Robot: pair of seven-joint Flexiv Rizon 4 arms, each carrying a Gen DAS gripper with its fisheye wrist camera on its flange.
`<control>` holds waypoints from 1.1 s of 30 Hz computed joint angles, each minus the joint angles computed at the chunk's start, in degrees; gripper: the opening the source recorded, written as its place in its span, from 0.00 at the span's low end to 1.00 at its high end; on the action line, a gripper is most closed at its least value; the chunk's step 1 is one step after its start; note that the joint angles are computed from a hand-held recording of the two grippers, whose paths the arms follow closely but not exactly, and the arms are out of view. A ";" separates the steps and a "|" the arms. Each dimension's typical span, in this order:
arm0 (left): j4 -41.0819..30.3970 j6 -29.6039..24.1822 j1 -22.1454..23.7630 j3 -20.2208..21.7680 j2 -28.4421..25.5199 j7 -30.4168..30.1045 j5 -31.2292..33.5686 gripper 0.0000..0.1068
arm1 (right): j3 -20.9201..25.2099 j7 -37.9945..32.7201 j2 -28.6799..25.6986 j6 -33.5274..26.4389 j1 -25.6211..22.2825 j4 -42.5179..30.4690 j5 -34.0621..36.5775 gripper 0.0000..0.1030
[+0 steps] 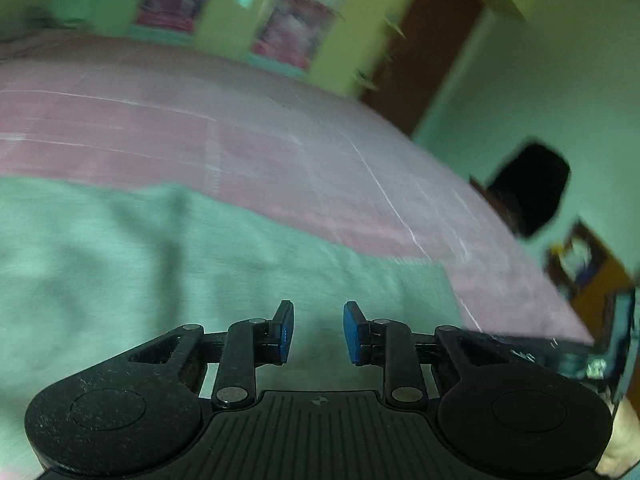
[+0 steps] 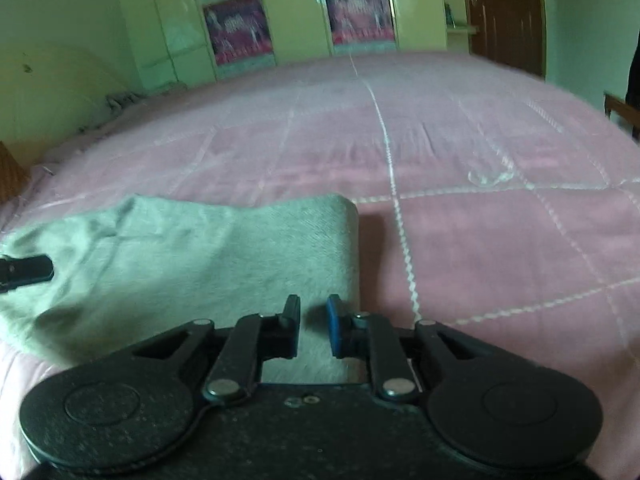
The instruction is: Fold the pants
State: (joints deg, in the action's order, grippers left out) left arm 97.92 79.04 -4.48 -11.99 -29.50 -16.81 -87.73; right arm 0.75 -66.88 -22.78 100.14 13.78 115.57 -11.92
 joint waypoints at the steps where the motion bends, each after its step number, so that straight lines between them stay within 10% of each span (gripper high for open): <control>1: -1.06 -2.35 -0.09 1.27 -1.65 -6.44 8.26 0.25 | 1.57 0.20 -1.15 -2.33 -1.34 -1.86 -0.08 0.13; 11: -7.57 0.08 -1.05 4.70 -8.64 -26.87 31.09 0.26 | -2.21 2.44 -7.70 -5.56 0.48 -12.94 -1.90 0.30; 13: -7.67 1.22 0.97 1.52 -9.20 -26.27 30.69 0.26 | -3.01 4.43 -9.16 -6.10 0.48 -14.55 -3.89 0.45; 17: -2.79 6.19 4.82 -4.55 -6.87 -23.30 29.90 0.26 | 4.51 1.46 -9.96 -8.79 -5.32 -16.10 -0.73 0.44; 25: 11.30 25.35 24.20 -32.37 -5.08 -10.79 30.71 0.26 | -7.52 0.17 -1.65 2.70 5.65 1.02 0.14 0.52; 30: 17.68 32.17 29.23 -36.69 -3.34 -18.31 40.92 0.28 | -16.37 -4.10 3.52 8.38 16.56 9.17 7.24 0.52; 33: 17.22 31.06 25.10 -31.81 -2.56 -17.41 37.94 0.29 | -16.15 -8.16 4.21 11.67 18.23 10.77 9.78 0.53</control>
State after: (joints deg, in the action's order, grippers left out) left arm 115.14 110.10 20.62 -43.79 -32.06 -34.22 -49.79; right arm -15.40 -75.04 -18.57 111.81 32.01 126.33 -2.14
